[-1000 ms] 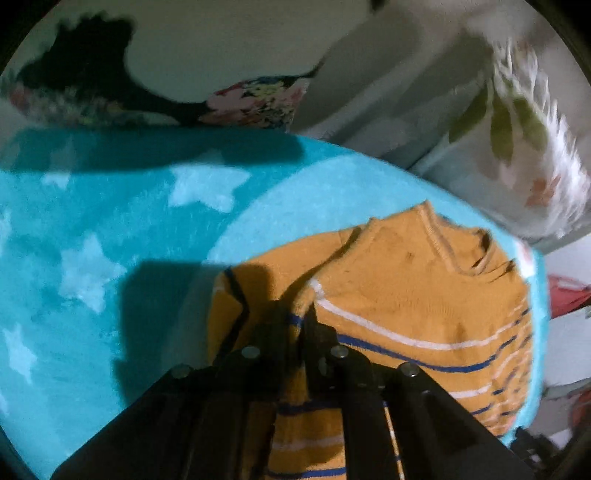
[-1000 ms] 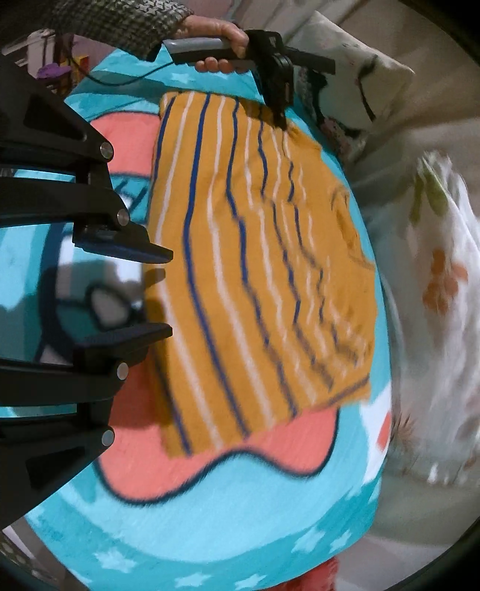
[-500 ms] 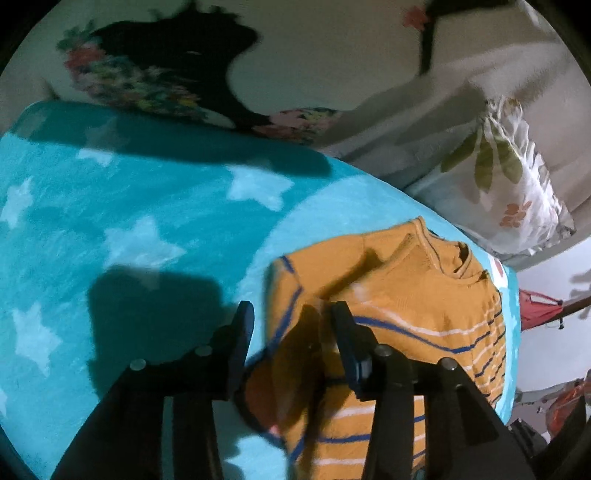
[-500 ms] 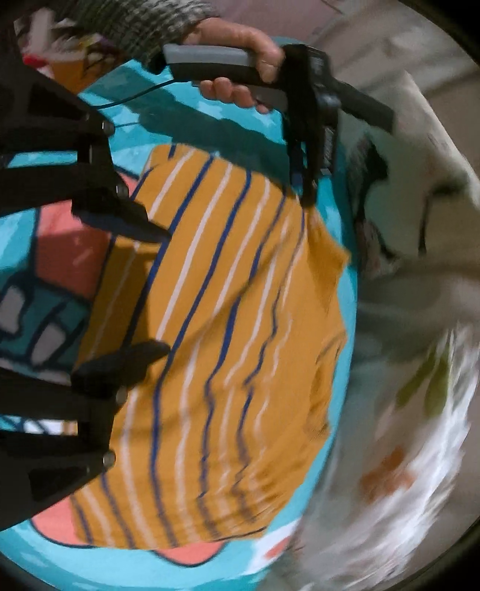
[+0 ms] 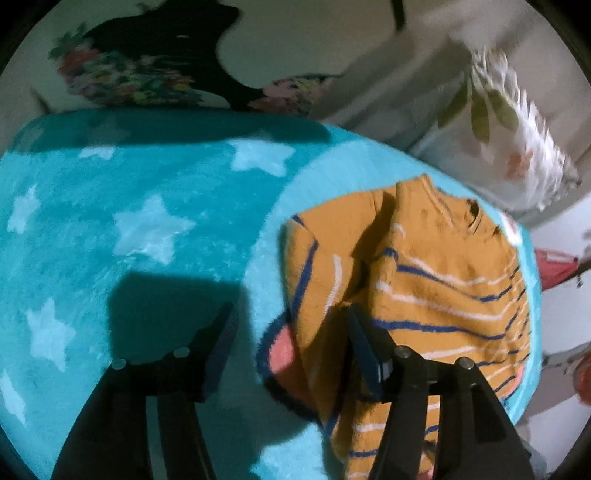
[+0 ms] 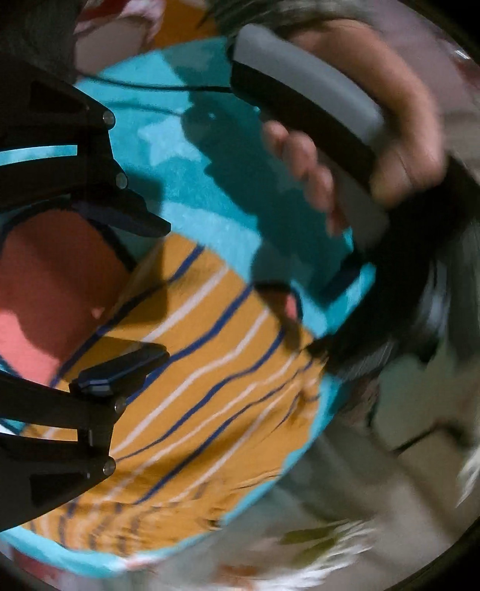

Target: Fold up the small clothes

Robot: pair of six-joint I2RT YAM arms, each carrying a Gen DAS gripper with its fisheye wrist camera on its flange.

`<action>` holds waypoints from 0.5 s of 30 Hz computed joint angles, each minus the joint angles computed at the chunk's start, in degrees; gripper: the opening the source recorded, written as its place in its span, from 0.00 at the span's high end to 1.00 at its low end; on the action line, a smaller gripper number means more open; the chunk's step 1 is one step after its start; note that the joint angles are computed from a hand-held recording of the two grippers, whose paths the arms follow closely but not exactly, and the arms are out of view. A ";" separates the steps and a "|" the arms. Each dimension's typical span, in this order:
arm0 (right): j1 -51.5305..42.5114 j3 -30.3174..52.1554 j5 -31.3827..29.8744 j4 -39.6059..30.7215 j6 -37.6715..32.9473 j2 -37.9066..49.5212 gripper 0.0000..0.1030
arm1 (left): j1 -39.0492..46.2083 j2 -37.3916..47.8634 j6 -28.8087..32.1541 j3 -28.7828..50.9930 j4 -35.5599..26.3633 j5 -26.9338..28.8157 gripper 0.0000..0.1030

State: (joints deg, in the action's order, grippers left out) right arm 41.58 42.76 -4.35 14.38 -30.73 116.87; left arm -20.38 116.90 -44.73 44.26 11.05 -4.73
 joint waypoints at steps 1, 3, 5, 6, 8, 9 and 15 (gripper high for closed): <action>1.99 -0.71 2.72 3.47 -0.57 1.58 0.35 | -0.34 0.94 0.63 1.29 -1.38 -0.81 0.42; 4.15 -0.90 6.26 6.82 -0.42 3.83 0.35 | -0.38 2.17 1.09 2.46 -2.19 -0.82 0.42; 5.33 -1.13 8.61 8.92 0.28 5.39 0.33 | -0.35 2.79 1.65 2.57 -1.73 -0.69 0.42; 5.63 -1.27 9.19 9.93 0.82 6.02 0.32 | -0.40 2.83 1.95 2.48 -1.57 -0.75 0.42; 5.84 -1.61 9.80 11.33 1.32 6.50 0.30 | -0.45 3.00 2.59 2.41 -1.33 -0.85 0.41; 5.85 -1.50 10.01 11.64 1.69 6.74 0.28 | -0.35 2.87 2.86 2.14 -1.16 -0.85 0.41; 4.90 -0.02 9.72 10.81 3.98 7.46 0.20 | -0.50 3.79 4.15 3.08 -1.41 -1.71 0.41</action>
